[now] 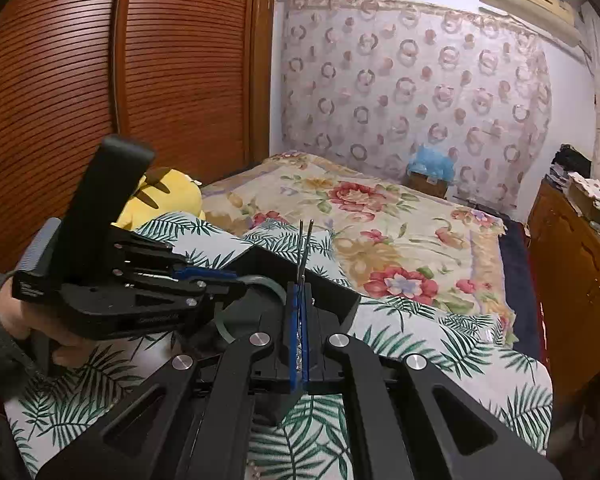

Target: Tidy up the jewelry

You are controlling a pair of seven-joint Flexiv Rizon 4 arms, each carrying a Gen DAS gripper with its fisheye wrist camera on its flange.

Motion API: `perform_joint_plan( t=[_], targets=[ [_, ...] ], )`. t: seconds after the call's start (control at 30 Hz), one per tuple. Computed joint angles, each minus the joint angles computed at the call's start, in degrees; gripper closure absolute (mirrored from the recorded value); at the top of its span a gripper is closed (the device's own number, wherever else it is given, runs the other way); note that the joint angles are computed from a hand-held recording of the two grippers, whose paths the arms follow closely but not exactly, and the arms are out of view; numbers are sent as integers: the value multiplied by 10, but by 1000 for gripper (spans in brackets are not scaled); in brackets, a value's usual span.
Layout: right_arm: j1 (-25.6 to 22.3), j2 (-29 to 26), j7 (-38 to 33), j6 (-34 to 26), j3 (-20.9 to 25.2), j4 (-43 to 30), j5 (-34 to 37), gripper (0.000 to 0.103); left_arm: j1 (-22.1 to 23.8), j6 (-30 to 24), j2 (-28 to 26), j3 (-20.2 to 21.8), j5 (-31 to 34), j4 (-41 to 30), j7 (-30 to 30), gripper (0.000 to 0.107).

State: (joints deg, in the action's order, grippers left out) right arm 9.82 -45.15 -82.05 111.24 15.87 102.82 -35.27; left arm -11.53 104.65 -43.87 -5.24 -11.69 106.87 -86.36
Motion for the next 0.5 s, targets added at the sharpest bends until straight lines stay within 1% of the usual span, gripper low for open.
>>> perform_joint_plan(
  t=[0.07, 0.17, 0.23, 0.3, 0.37, 0.4, 0.47, 0.5],
  targets=[
    [2, -9, -1, -8, 1, -12, -4, 101, -25, 2, 4, 28, -10, -1, -3, 92],
    [5, -18, -7, -18, 2, -26, -6, 101, -10, 29, 15, 14, -4, 23, -11, 91],
    [13, -24, -13, -24, -3, -35, -3, 101, -13, 47, 22, 20, -6, 39, -18, 90],
    [23, -33, -21, -33, -10, -48, 1, 101, -28, 66, 27, 39, -16, 52, -21, 80],
    [39, -39, -30, -40, -22, -60, 11, 101, -44, 84, 29, 57, -31, 61, -22, 79],
    [49, -42, -36, -42, -31, -65, 18, 101, -43, 94, 30, 57, -33, 67, -22, 79],
    [82, -44, -49, -39, -65, -71, 39, 101, -37, 110, 32, 55, -35, 76, -23, 79],
    [106, -44, -56, -35, -92, -72, 55, 101, -34, 116, 32, 53, -36, 79, -22, 79]
  ],
)
